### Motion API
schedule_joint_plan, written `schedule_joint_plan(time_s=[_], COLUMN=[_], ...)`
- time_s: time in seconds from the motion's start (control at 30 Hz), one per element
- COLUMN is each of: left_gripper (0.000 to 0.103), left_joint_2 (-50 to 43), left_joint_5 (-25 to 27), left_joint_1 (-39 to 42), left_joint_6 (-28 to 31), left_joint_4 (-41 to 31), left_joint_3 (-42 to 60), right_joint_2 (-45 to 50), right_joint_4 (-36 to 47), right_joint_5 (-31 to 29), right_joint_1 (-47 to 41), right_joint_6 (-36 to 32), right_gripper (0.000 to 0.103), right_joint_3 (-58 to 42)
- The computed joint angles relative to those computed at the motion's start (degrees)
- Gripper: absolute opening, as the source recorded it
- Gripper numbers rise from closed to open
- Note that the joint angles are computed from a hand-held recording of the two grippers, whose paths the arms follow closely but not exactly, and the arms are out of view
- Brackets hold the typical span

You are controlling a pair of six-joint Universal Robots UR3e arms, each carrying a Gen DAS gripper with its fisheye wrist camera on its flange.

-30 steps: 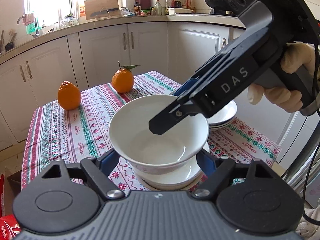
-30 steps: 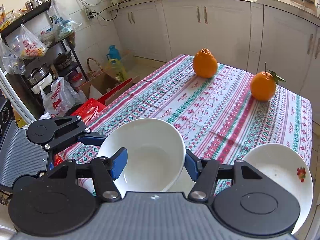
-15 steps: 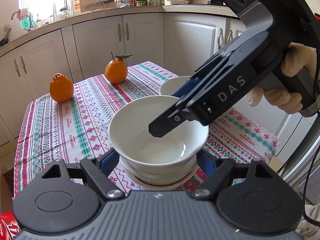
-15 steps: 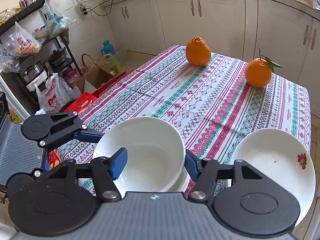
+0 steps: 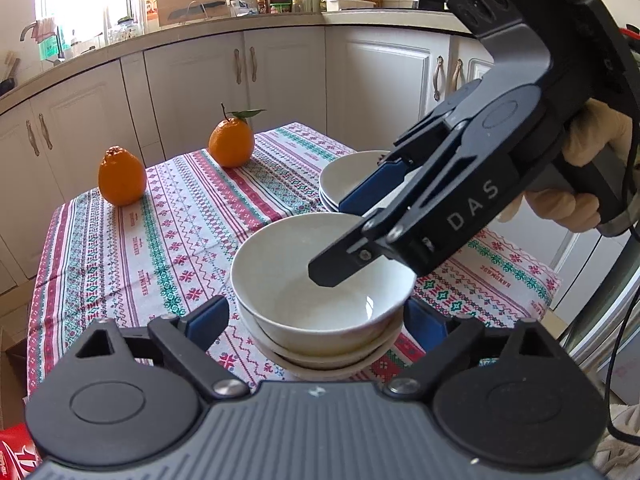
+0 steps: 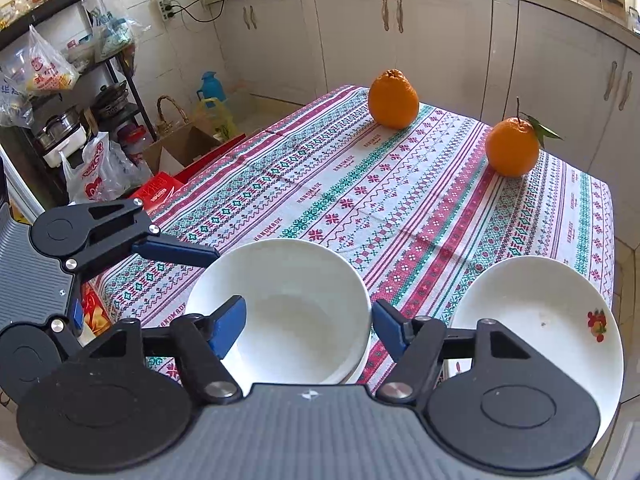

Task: Organize plates and bowls
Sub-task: 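Lower the pink-patterned bowl into the bowl stack and open the right tool, then grip the bowl stack from opposite sides with the left and right tools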

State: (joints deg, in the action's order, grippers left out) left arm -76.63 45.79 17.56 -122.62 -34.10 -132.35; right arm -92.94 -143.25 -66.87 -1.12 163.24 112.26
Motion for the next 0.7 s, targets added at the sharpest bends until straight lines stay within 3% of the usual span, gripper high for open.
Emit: schedule_joint_plan(time_s=[0.2,0.47,0.7], left_gripper=[0.098,0.099,0.098], left_joint_2=[3.3,1.8,-5.6], left_joint_5=[-2.1,-0.2,4.2], left_joint_1=[3.5,6.4,3.2], left_joint_6=[6.6,17.1,19.4], left_joint_4=[-5.0,-12.4,-12.6], left_joint_3=[-1.2,1.1,5.5], right_joint_2=[-4.4,-12.5,-10.3], right_joint_4=[-6.1,-9.2,-14.8], right_joint_5=[0.4,0.7,-4.5], right_joint_1=[-0.7,-1.8,0.9], right_joint_6=[-2.1,-10.3,-16.1], right_gripper=[0.102,0.103,0.103], right_joint_3=[5.9,15.8,22.3])
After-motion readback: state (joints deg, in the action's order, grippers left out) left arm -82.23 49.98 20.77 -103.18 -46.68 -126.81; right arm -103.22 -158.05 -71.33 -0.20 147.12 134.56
